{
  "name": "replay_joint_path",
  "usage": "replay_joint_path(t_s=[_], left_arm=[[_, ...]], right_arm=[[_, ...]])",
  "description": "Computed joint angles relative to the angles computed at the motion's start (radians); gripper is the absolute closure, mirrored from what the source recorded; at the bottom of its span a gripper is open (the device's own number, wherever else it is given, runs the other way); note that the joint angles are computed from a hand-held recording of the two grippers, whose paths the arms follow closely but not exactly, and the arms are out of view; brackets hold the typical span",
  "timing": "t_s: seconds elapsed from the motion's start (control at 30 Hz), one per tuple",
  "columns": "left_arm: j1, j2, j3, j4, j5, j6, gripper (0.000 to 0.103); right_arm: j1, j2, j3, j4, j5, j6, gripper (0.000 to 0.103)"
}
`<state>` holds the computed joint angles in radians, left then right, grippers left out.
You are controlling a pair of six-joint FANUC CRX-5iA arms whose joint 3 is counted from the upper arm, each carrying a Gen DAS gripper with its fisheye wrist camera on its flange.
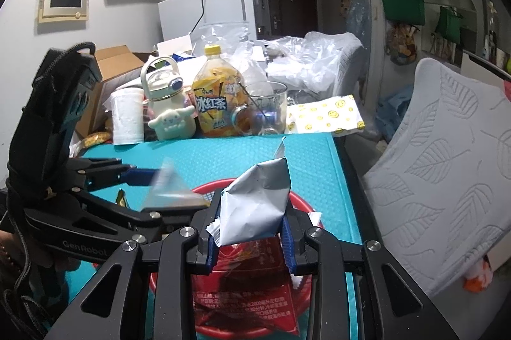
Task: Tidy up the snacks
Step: 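Open the left tool to drop the clear bag while the right tool releases the foil packet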
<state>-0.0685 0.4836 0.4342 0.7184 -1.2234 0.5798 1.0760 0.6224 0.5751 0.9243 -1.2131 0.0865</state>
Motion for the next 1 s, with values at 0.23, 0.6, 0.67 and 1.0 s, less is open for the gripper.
replay_joint_path(t_s=[0.23,0.6,0.67,1.0], left_arm=[[0.009,-0.015,0.0,-0.032,0.018,0.039,0.027],[0.043,-0.06,-0.039,-0.081,0.059,0.086,0.027],[0.049,-0.064,-0.043,-0.082,0.058,0.087,0.027],[0.076,-0.154,-0.139,-0.066,0.114,0.039,0.027]], right_arm=[[-0.001,0.006,0.013,0.0,-0.006,0.012,0.073],[-0.007,0.093,0.169,-0.102,-0.066,0.132,0.061],[-0.004,0.096,0.177,-0.101,-0.07,0.129,0.052],[0.024,0.135,0.26,-0.066,-0.139,0.153,0.051]])
